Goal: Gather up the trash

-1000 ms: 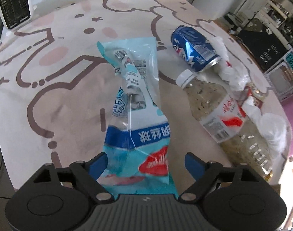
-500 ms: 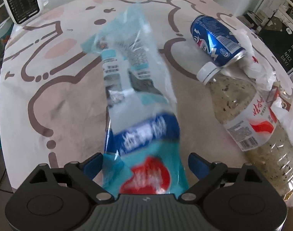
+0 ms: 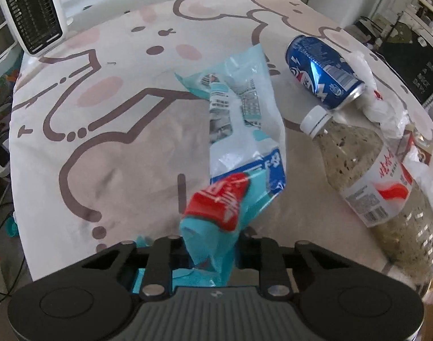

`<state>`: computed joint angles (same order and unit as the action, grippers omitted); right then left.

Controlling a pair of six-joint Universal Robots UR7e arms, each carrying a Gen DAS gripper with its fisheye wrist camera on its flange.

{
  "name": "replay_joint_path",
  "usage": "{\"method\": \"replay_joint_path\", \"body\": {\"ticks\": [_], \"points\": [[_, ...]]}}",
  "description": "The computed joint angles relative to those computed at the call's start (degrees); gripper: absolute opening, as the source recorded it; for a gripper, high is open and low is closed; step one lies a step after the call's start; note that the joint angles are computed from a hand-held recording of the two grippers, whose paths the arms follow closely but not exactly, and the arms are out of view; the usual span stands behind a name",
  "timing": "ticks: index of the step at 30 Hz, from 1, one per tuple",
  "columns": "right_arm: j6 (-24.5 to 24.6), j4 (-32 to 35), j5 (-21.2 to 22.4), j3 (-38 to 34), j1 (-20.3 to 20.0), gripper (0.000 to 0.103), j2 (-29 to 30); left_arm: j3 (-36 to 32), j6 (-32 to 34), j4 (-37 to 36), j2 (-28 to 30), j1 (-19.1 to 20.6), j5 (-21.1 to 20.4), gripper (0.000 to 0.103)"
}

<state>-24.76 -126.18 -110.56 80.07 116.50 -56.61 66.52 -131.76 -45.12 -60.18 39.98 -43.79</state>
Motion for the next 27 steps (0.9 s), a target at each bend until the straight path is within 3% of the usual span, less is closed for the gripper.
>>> {"method": "replay_joint_path", "body": {"ticks": [6, 12, 21, 27], "points": [[-0.6, 1.7, 0.6, -1.7, 0.3, 0.089, -0.3, -0.5, 3.1, 2.5, 0.1, -2.8, -0.2, 0.017], [-1.8, 2.0, 2.3, -2.6, 0.4, 0.089, -1.6, -3.3, 1.9, 7.7, 1.3, -6.5, 1.5, 0.016], [-2.3, 0.3, 4.2, -2.6, 0.4, 0.089, -5.1, -14.2, 1.4, 18.8, 7.5, -10.6, 5.6, 0.016], [-2.3, -0.6, 3.0, -3.6, 0.0, 0.089, -7.1, -22.4, 7.8, 21.2, 13.0, -12.1, 10.2, 0.016]]}}
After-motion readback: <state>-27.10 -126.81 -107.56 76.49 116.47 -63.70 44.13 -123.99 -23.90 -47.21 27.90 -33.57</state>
